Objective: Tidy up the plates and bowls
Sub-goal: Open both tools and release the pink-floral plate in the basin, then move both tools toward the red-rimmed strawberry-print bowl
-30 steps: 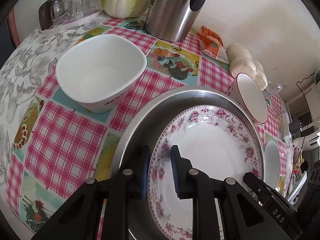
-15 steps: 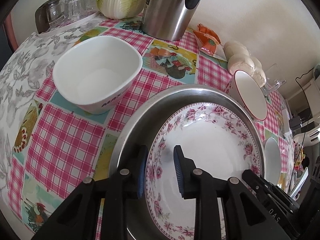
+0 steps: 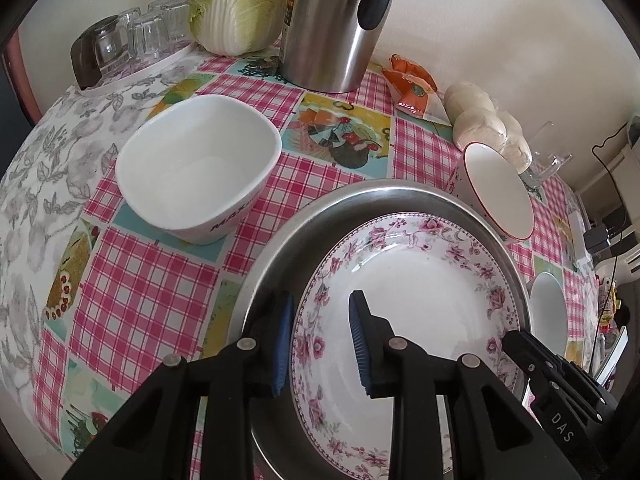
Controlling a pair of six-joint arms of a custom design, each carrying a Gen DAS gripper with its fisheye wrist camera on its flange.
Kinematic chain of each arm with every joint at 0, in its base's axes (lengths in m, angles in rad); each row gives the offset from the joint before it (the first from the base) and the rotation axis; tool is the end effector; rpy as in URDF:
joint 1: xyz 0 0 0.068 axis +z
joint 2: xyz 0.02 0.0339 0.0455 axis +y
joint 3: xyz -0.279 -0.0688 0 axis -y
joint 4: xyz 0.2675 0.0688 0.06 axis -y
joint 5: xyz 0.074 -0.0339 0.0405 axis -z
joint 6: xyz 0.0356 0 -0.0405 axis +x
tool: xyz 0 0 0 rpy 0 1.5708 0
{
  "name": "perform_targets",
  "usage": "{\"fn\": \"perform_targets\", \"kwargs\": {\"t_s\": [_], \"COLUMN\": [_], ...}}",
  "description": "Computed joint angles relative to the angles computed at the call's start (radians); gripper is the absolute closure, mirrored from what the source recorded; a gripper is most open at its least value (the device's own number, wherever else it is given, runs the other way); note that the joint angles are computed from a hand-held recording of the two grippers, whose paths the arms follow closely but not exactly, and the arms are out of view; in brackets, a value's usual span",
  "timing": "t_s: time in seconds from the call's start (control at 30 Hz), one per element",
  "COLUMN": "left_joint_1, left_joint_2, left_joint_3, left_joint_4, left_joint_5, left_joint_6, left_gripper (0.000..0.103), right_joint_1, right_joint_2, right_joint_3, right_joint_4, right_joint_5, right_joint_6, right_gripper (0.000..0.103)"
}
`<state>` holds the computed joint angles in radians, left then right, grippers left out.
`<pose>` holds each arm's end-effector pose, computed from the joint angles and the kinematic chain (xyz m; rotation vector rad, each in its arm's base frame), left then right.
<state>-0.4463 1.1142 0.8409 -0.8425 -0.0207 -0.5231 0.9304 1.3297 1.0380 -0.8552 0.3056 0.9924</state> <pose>0.1978 -0.0938 0.2510 -0.1108 2.7147 -0.2682 0.1707 0.2111 0.2666 0.1695 2.6391 0.2334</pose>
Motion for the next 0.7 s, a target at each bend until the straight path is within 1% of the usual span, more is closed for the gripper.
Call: {"fn": "perform_targets", "kwargs": {"t_s": [0.07, 0.2, 0.23, 0.3, 0.37, 0.4, 0.43, 0.47, 0.5, 0.53, 0.63, 0.67, 0.7], "left_joint_1": [-0.007, -0.031, -0.035, -0.051, -0.069, -0.074, -0.076, -0.075, -0.073, -0.073, -0.075, -0.076, -0.075], "left_joint_2": [-0.005, -0.020, -0.024, -0.028, -0.024, -0.019, -0.014, -0.007, 0.003, 0.010, 0.022, 0.028, 0.033], "left_joint_3": [0.012, 0.042, 0.049, 0.064, 0.076, 0.082, 0.087, 0.093, 0.100, 0.104, 0.109, 0.110, 0.111], "left_joint_4": [-0.013, -0.034, -0.034, -0.038, -0.044, -0.047, -0.051, -0.057, -0.064, -0.067, -0.074, -0.077, -0.080], "left_joint_5": [-0.013, -0.038, -0.037, -0.048, -0.074, -0.084, -0.091, -0.096, -0.102, -0.109, -0.123, -0.125, -0.127], "left_joint_6": [0.002, 0.010, 0.013, 0.018, 0.019, 0.019, 0.016, 0.012, 0.009, 0.008, 0.003, 0.001, 0.001], "left_gripper": [0.074, 0.072, 0.071, 0.066, 0.061, 0.057, 0.055, 0.051, 0.047, 0.046, 0.041, 0.038, 0.038], "right_joint_1": [0.007, 0.022, 0.024, 0.024, 0.023, 0.020, 0.017, 0.013, 0.009, 0.005, -0.001, 0.000, -0.001], "right_joint_2": [-0.002, -0.015, -0.018, -0.025, -0.029, -0.030, -0.030, -0.033, -0.038, -0.041, -0.056, -0.059, -0.061], "right_joint_3": [0.016, 0.044, 0.050, 0.059, 0.065, 0.066, 0.068, 0.065, 0.063, 0.062, 0.057, 0.056, 0.055], "right_joint_4": [-0.017, -0.035, -0.041, -0.050, -0.063, -0.068, -0.073, -0.074, -0.076, -0.078, -0.080, -0.079, -0.079], "right_joint_5": [0.014, 0.044, 0.052, 0.065, 0.082, 0.085, 0.086, 0.088, 0.089, 0.089, 0.104, 0.110, 0.113], "right_joint_6": [-0.004, -0.008, -0.008, -0.006, -0.001, -0.001, 0.000, 0.001, 0.004, 0.005, 0.000, -0.002, -0.004], "right_gripper": [0.084, 0.084, 0.082, 0.075, 0.060, 0.055, 0.047, 0.042, 0.034, 0.029, 0.020, 0.014, 0.010]}}
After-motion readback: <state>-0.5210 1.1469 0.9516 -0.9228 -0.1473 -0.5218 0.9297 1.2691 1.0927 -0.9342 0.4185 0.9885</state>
